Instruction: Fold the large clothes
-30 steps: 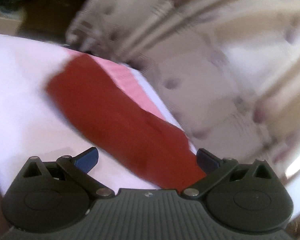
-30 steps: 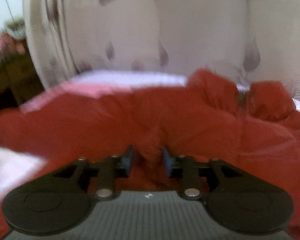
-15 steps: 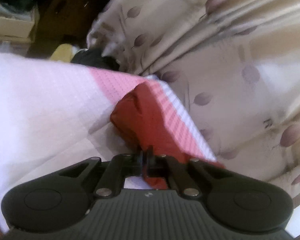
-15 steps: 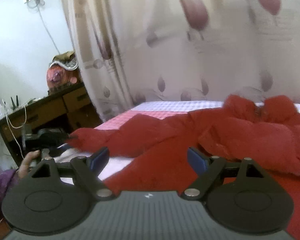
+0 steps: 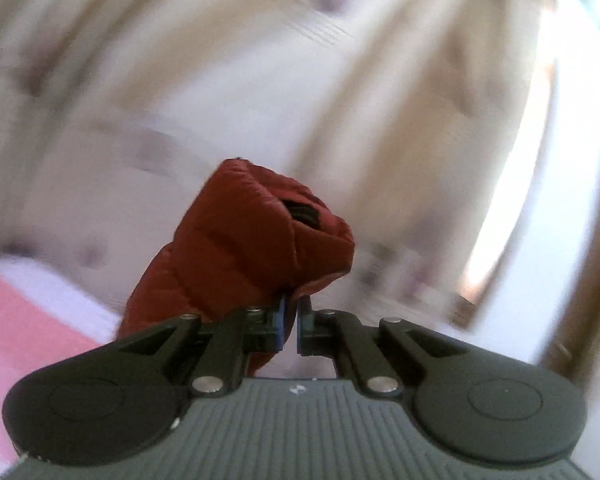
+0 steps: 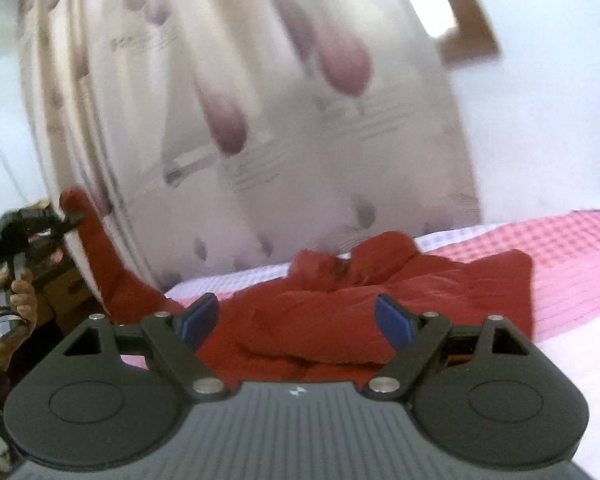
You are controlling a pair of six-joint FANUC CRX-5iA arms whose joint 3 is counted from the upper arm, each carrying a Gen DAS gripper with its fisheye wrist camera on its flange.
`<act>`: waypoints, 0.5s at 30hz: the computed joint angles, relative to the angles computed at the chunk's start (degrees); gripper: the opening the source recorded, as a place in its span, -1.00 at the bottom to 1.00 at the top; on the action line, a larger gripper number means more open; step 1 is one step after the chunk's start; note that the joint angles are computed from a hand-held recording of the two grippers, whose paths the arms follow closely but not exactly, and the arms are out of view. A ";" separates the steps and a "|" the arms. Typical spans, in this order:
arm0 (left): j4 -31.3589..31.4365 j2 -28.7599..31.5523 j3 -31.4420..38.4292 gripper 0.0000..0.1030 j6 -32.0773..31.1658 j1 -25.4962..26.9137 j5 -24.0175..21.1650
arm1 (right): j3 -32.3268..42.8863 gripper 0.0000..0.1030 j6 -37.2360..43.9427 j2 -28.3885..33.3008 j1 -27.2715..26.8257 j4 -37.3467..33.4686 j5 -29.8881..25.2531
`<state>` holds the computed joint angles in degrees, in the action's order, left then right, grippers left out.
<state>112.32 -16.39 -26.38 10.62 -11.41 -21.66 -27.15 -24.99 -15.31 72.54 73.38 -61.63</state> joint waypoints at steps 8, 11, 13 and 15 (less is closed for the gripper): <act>-14.98 9.37 4.76 -0.86 5.19 -10.61 -6.14 | -5.61 0.66 -5.95 -5.02 0.81 1.16 -3.30; -20.28 13.99 5.94 -0.69 6.66 -11.31 -9.24 | -7.17 0.66 -6.98 -6.54 0.56 0.48 -3.45; -23.16 16.56 6.59 -0.46 7.68 -10.83 -11.93 | -8.19 0.66 -7.55 -7.43 0.15 0.17 -3.39; -24.87 17.51 6.72 0.06 7.71 -10.52 -13.40 | -8.85 0.66 -7.63 -8.14 -0.69 -0.25 -2.34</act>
